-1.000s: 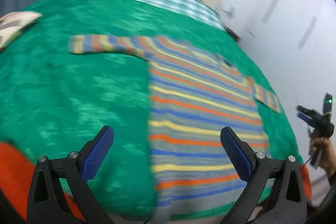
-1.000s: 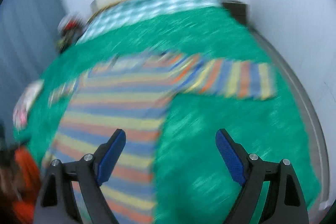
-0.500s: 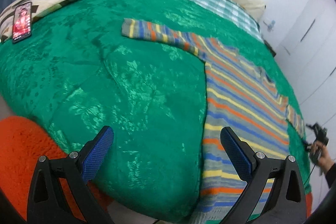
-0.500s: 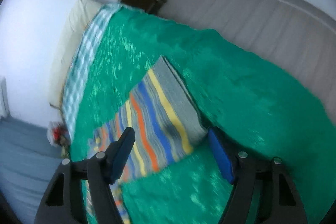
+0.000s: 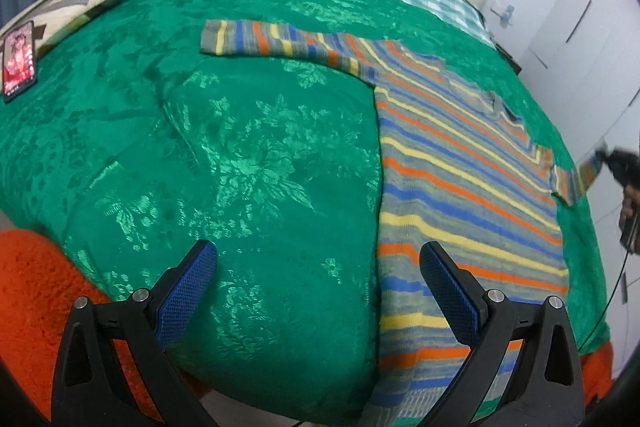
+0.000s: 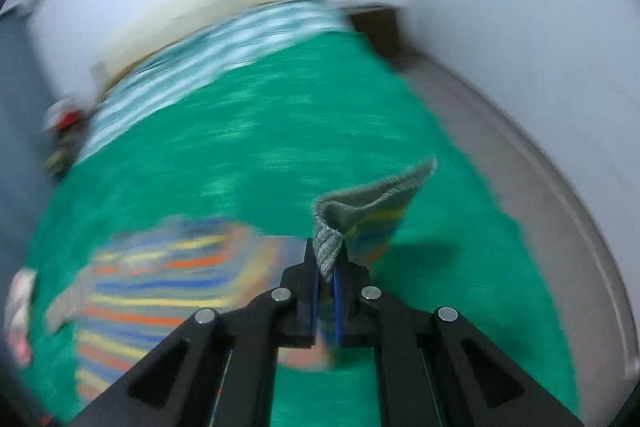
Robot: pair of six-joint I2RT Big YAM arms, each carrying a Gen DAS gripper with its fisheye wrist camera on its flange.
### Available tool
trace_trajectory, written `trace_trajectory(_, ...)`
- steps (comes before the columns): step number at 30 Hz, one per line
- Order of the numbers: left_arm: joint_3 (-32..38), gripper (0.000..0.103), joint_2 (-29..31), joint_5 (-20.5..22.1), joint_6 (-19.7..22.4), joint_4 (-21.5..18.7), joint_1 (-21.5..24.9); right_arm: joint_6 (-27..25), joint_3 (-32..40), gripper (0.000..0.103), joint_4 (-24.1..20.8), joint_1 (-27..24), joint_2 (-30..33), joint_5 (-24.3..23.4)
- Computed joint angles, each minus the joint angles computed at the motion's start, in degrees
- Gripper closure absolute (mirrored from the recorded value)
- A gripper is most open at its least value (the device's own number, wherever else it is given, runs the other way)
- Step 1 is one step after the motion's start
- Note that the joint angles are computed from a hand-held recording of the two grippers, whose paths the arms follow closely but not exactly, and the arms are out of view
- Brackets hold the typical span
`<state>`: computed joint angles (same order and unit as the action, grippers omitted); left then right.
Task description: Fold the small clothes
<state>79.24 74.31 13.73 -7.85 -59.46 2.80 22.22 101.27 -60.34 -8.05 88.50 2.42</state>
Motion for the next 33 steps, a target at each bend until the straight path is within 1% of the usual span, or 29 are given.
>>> trace_trajectory(3, -0.23, 0.002, -0.48, 0.5, -0.04, 0.24, 0.48, 0.52, 6.1, 0.097, 0.2, 4.36, 4.39, -7.03)
trace_trajectory(4, -0.36, 0.002, -0.71, 0.7, -0.11, 0.31, 0.75, 0.83, 8.82, 0.097, 0.38, 6.09, 6.76, -9.54)
trace_trajectory(5, -0.44, 0.002, -0.81, 0.85, -0.24, 0.32, 0.99, 1.18, 9.88, 0.098, 0.56, 7.25, 7.76, -10.5)
trace_trajectory(7, -0.54, 0.002, -0.83, 1.4, -0.78, 0.05, 1.66, 2.19, 12.92, 0.097, 1.44, 9.46, 11.44, -14.31)
trace_trajectory(8, -0.39, 0.002, -0.65, 1.47, -1.03, -0.13, 1.76, 2.68, 13.54, 0.096, 2.11, 10.77, 12.86, -15.79)
trace_trajectory(9, -0.25, 0.002, -0.42, 1.59, -1.36, -0.45, 1.94, 2.9, 13.94, 0.087, 2.44, 11.72, 13.98, -17.42)
trace_trajectory(10, -0.09, 0.002, -0.18, 1.67, -1.71, -0.94, 2.12, 3.3, 15.44, 0.073, 1.92, 12.07, 16.11, -20.65)
trace_trajectory(11, -0.02, 0.002, -0.15, 1.58, -1.84, -1.28, 2.17, 4.42, 17.39, 0.028, 0.16, 11.96, 18.49, -25.33)
trace_trajectory(12, -0.05, 0.002, -0.14, 1.56, -1.82, -1.37, 2.22, 6.05, 16.7, 0.015, 1.27, 11.84, 19.04, -27.83)
trace_trajectory(13, -0.13, 0.002, -0.27, 1.71, -1.66, -1.36, 2.29, 8.44, 14.32, 0.016, 5.27, 11.19, 18.17, -29.92)
trace_trajectory(15, -0.44, 0.002, -0.59, 1.89, -1.59, -0.98, 2.4, 10.3, 10.72, 0.016, 9.7, 9.81, 15.92, -30.87)
trace_trajectory(16, -0.46, 0.002, -0.56, 1.99, -1.65, -0.9, 2.42, 11.69, 9.15, 0.016, 10.76, 8.7, 14.7, -30.68)
trace_trajectory(17, -0.41, 0.002, -0.41, 2.06, -1.75, -0.89, 2.41, 12.09, 9.82, 0.019, 9.2, 8.24, 14.87, -29.76)
trace_trajectory(18, -0.29, 0.002, -0.18, 2.07, -1.9, -0.94, 2.35, 11.75, 10.43, 0.026, 7.08, 7.76, 14.94, -29.17)
trace_trajectory(19, -0.15, 0.002, 0.1, 2.11, -2.1, -0.99, 2.26, 10.09, 11.12, 0.029, 2.91, 7.04, 15.19, -28.43)
trace_trajectory(20, -0.05, 0.002, 0.3, 2.23, -2.23, -1.06, 2.16, 8.89, 12.29, 0.035, -0.2, 6.76, 16.0, -28.16)
trace_trajectory(23, 0.19, 0.002, 0.61, 1.6, -1.94, -1.3, 1.48, 5.24, 12.84, 0.036, -11.55, 5.34, 18.26, -30.18)
trace_trajectory(24, 0.15, 0.002, 0.49, 1.2, -1.58, -1.28, 1.23, 4.26, 11.72, 0.041, -15.29, 5.38, 18.96, -28.29)
trace_trajectory(25, 0.06, 0.002, 0.28, 0.69, -1.13, -1.24, 1.0, 3.74, 10.21, 0.046, -16.89, 5.5, 18.94, -24.55)
trace_trajectory(26, -0.12, 0.002, 0.0, 0.17, -0.77, -1.16, 0.87, 4.07, 7.53, 0.079, -16.01, 5.62, 17.89, -20.27)
trace_trajectory(27, -0.31, 0.002, -0.22, -0.09, -0.62, -1.09, 0.89, 4.75, 5.11, 0.103, -14.11, 5.57, 16.52, -17.13)
trace_trajectory(28, -0.56, 0.002, -0.45, -0.35, -0.57, -1.09, 1.01, 5.73, 2.62, 0.103, -11.73, 5.38, 14.82, -14.99)
trace_trajectory(29, -0.64, 0.002, -0.47, -0.37, -0.65, -1.17, 1.16, 6.84, 0.01, 0.101, -8.67, 5.13, 12.81, -15.1)
trace_trajectory(31, -0.42, 0.002, -0.09, -0.22, -1.15, -1.39, 1.46, 6.78, -2.48, 0.089, -6.49, 5.56, 9.96, -12.94)
trace_trajectory(32, -0.3, 0.002, 0.1, -0.06, -1.6, -1.42, 1.56, 5.35, -3.28, 0.075, -6.12, 5.95, 8.53, -12.01)
trace_trajectory(33, -0.15, 0.002, 0.28, 0.04, -1.79, -1.43, 1.55, 3.45, -3.74, 0.068, -5.79, 6.39, 7.66, -11.33)
